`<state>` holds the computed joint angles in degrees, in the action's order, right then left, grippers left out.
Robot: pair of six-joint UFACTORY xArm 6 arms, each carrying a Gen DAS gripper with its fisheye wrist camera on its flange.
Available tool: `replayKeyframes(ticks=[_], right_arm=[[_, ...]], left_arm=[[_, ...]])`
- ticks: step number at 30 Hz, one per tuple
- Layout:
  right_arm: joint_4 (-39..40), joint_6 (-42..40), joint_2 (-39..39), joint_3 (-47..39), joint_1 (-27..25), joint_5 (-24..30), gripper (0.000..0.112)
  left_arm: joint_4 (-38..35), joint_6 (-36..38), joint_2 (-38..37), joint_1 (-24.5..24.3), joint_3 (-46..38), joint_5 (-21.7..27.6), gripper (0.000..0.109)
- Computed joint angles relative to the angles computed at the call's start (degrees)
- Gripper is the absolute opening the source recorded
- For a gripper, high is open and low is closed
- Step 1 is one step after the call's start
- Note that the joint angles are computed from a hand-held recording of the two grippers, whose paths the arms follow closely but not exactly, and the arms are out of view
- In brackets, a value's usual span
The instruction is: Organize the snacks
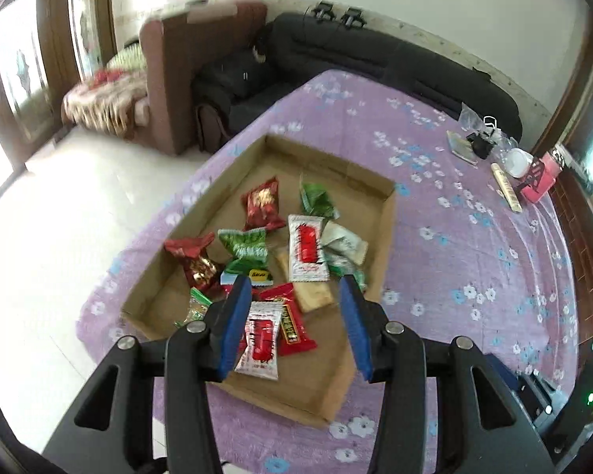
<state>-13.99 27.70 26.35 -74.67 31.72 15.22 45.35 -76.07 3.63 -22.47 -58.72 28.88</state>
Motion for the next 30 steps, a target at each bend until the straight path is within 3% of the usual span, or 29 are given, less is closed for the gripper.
replayKeyframes(ticks=[1, 3, 5, 10, 11, 16, 20, 23, 30], right_arm=[[1.3, -1.2, -0.3, 0.3, -0.3, -1.3, 0.04], [6.6, -6.5, 0.1, -1.0, 0.0, -1.7, 0.04], [16.8, -16.7, 0.3, -2.4, 1.3, -0.7, 0.04], [38.7, -43.0, -1.1, -5.3, 4.4, 2.5, 0.04], [42.5, -46.9, -1.5, -5.8, 4.8, 2.9, 0.04], [51.5, -56.5, -2.9, -6.1, 6.1, 2.9, 0.04], [53.6, -57.5, -3.5, -6.1, 6.2, 4.6, 0.04], [51.9, -56.7, -3.0, -7.1, 7.1, 5.0, 0.04], [39.6, -46.6, 1.3, -13.7, 9.4, 7.6, 0.042]], left_arm=[[3.2, -1.5, -1.1, -2.1, -0.8, 4.4, 0.048], [6.3, -3.0, -3.0, -5.3, -1.7, 11.1, 0.062], [8.0, -4.8, -4.8, -7.6, -2.0, 15.9, 0.067], [17.5, -15.9, -8.1, -16.0, -3.3, 35.0, 0.089], [18.8, -17.9, -8.9, -16.8, -3.2, 36.4, 0.091], [20.4, -21.2, -10.2, -19.5, -4.6, 44.2, 0.094], [17.6, -22.2, -7.8, -20.2, -6.7, 53.8, 0.094], [17.1, -23.7, -8.8, -19.1, -4.4, 53.0, 0.094], [11.7, -21.1, -15.0, -9.1, 4.9, 34.7, 0.094]])
